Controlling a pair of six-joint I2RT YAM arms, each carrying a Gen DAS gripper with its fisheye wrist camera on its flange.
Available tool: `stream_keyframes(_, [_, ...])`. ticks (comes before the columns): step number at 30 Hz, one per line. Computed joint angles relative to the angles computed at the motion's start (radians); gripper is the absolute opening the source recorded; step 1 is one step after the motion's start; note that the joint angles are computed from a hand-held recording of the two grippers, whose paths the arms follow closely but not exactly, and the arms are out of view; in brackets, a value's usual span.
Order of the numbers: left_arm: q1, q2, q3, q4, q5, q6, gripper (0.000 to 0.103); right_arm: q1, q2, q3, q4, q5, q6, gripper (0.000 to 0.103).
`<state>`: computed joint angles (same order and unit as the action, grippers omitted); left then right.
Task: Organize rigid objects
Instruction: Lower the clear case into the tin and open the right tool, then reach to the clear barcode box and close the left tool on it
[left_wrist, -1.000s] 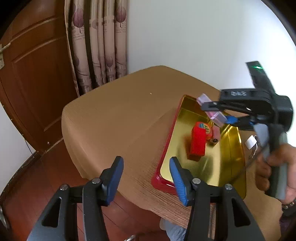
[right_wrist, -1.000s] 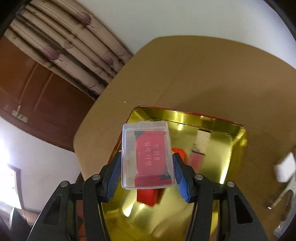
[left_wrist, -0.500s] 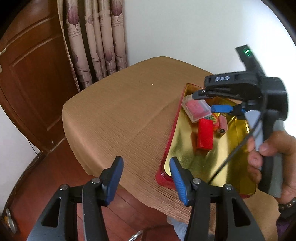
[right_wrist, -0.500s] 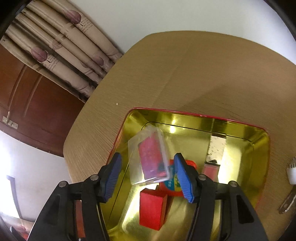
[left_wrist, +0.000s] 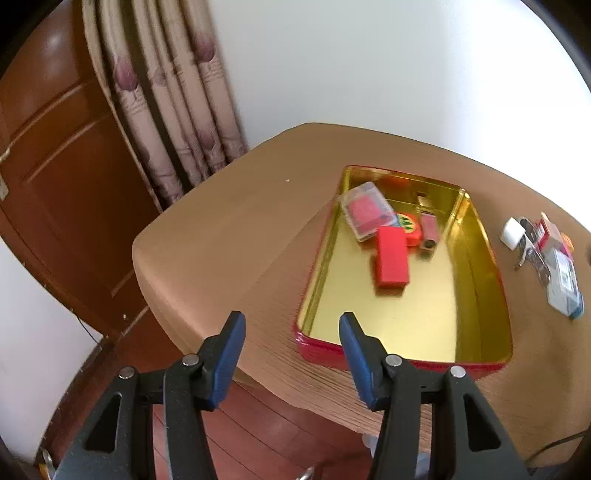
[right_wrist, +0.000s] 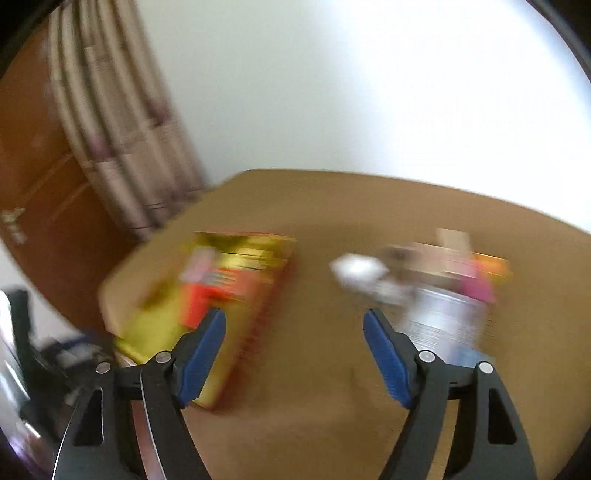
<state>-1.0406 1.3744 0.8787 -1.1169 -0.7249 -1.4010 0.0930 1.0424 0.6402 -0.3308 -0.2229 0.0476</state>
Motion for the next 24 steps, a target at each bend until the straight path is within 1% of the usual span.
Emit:
stream_keyframes(2, [-0.034, 0.043, 0.035, -0.018, -0.010, -0.005, 0.054, -0.216, -0.042, -0.058, -0.036, 0.011, -0.148, 0.079])
stream_keyframes(4, [-0.068, 0.074, 0.067, -0.018, -0.009, 0.002, 0.054, -0.425, -0.032, -0.093, -0.031, -0.046, -0.285, 0.079])
stream_keyframes(5, [-0.086, 0.084, 0.084, -0.004, -0.006, 0.024, 0.054, -0.535, -0.006, -0.106, -0.013, -0.067, -0.362, 0.079])
stream_keyframes(6, [-0.100, 0.095, 0.102, 0.026, 0.005, 0.065, 0.054, -0.612, 0.027, -0.110, 0.007, -0.076, -0.418, 0.079])
stream_keyframes(8, [-0.116, 0.120, 0.138, 0.102, 0.039, 0.154, 0.054, -0.726, 0.096, -0.108, 0.034, -0.110, -0.504, 0.079])
stream_keyframes(10, [-0.110, 0.142, 0.163, 0.212, 0.099, 0.267, 0.054, -0.778, 0.123, -0.118, 0.050, -0.132, -0.535, 0.079])
stream_keyframes(12, [-0.100, 0.209, 0.229, 0.295, 0.173, 0.379, 0.054, -0.813, 0.176, -0.120, 0.071, -0.153, -0.562, 0.080])
stream_keyframes(13, [-0.093, 0.246, 0.265, 0.320, 0.202, 0.423, 0.054, -0.815, 0.192, -0.121, 0.080, -0.157, -0.561, 0.080])
stream_keyframes(16, [-0.070, 0.364, 0.401, 0.336, 0.267, 0.511, 0.054, -0.822, 0.215, -0.107, 0.069, -0.209, -0.574, 0.080])
stream_keyframes(18, [-0.042, 0.435, 0.499, 0.349, 0.316, 0.584, 0.054, -0.833, 0.227, -0.097, 0.054, -0.234, -0.584, 0.088])
stream_keyframes(20, [-0.014, 0.483, 0.571, 0.362, 0.363, 0.632, 0.054, -0.857, 0.268, -0.071, 0.033, -0.265, -0.599, 0.088])
stream_keyframes(22, [0.034, 0.539, 0.657, 0.371, 0.442, 0.681, 0.054, -0.867, 0.268, -0.071, 0.023, -0.295, -0.584, 0.088])
stream_keyframes(24, [0.083, 0.611, 0.766, 0.357, 0.526, 0.715, 0.054, -0.897, 0.302, -0.041, -0.008, -0.338, -0.593, 0.088])
